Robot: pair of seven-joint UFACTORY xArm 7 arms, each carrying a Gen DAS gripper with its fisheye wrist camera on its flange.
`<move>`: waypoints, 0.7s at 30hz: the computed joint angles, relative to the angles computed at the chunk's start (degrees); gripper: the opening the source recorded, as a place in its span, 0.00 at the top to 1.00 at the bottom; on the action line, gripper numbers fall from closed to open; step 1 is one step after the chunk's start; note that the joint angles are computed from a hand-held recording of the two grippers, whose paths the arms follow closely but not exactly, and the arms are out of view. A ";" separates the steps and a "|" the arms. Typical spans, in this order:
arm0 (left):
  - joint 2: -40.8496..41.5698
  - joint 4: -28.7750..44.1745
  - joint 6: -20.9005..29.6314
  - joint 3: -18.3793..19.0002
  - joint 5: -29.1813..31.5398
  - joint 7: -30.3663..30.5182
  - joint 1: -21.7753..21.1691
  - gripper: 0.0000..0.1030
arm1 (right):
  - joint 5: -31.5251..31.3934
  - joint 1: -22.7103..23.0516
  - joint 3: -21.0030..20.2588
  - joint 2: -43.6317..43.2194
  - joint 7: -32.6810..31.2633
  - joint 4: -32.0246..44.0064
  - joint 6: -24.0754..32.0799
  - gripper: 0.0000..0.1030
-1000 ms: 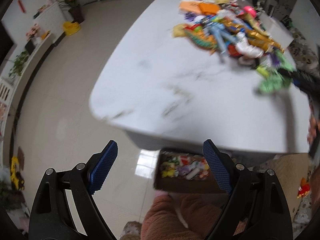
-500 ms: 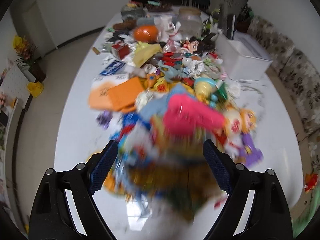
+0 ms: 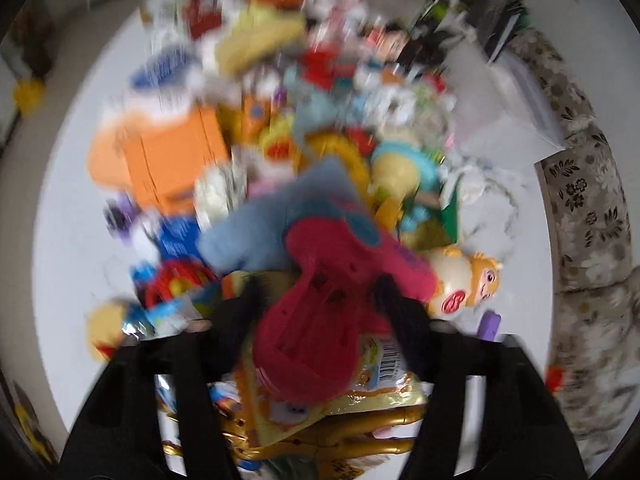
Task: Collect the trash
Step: 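Carry both toys to the cardboard box and open both tools to drop them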
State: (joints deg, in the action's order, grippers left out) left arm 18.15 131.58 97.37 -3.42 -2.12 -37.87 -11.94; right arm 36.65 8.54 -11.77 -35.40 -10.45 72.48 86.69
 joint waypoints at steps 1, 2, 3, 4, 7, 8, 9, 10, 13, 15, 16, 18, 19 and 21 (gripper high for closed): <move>0.46 0.35 0.13 -0.09 0.77 0.69 -0.43 0.27 | 0.19 0.34 0.36 0.24 -0.36 0.11 -0.19 0.56; 1.62 1.84 0.67 -0.13 2.88 1.87 -1.63 0.27 | 0.18 0.58 0.73 0.25 -0.69 0.11 -0.31 0.56; 1.88 1.95 0.39 0.00 3.87 1.90 -2.36 0.27 | 0.08 0.72 1.01 0.26 -1.02 0.11 -0.48 0.56; 1.37 0.71 -1.09 0.13 4.15 1.00 -2.79 0.32 | 0.08 0.83 1.04 0.21 -1.11 0.16 -0.34 0.56; -0.68 -2.80 -5.95 -0.27 0.94 -0.89 -1.79 0.62 | -0.26 0.89 1.22 0.17 -1.14 0.53 -0.15 0.56; -1.09 -3.20 -6.51 -0.41 -0.30 -1.23 -1.26 0.67 | -0.08 0.89 1.06 0.17 -1.05 0.60 -0.17 0.56; -2.36 -4.76 -7.97 -0.57 -1.76 -1.67 -0.69 0.68 | 0.51 0.93 0.76 0.24 -0.85 0.62 -0.35 0.56; -3.48 -5.87 -9.07 -0.57 -2.48 -2.24 -0.32 0.69 | 0.80 0.86 0.74 0.34 -0.69 0.66 -0.89 0.57; -7.93 -10.33 -13.15 -0.32 -4.82 -3.46 1.35 0.69 | -1.38 0.49 2.27 0.89 -1.57 0.56 -2.85 0.56; -11.96 -13.89 -17.14 -0.07 -7.77 -3.44 3.03 0.71 | -5.67 0.00 4.90 1.26 -2.57 0.00 -4.09 0.34; -13.71 -15.04 -18.69 0.02 -9.09 -3.00 3.68 0.74 | -7.73 -0.23 6.11 0.98 -2.85 -0.51 -4.68 0.32; -17.21 -15.96 -20.12 0.09 -9.05 -1.23 4.31 0.75 | -9.98 0.53 7.62 -0.13 -3.71 -2.18 -3.98 0.27; -18.94 -16.42 -20.44 0.14 -8.85 -0.09 4.52 0.75 | -10.78 0.91 8.24 -0.76 -3.73 -3.24 -3.22 0.16; -22.74 -17.57 -20.30 0.33 -8.62 1.38 4.89 0.76 | -14.04 1.19 10.82 -3.33 -4.14 -6.89 -3.27 0.14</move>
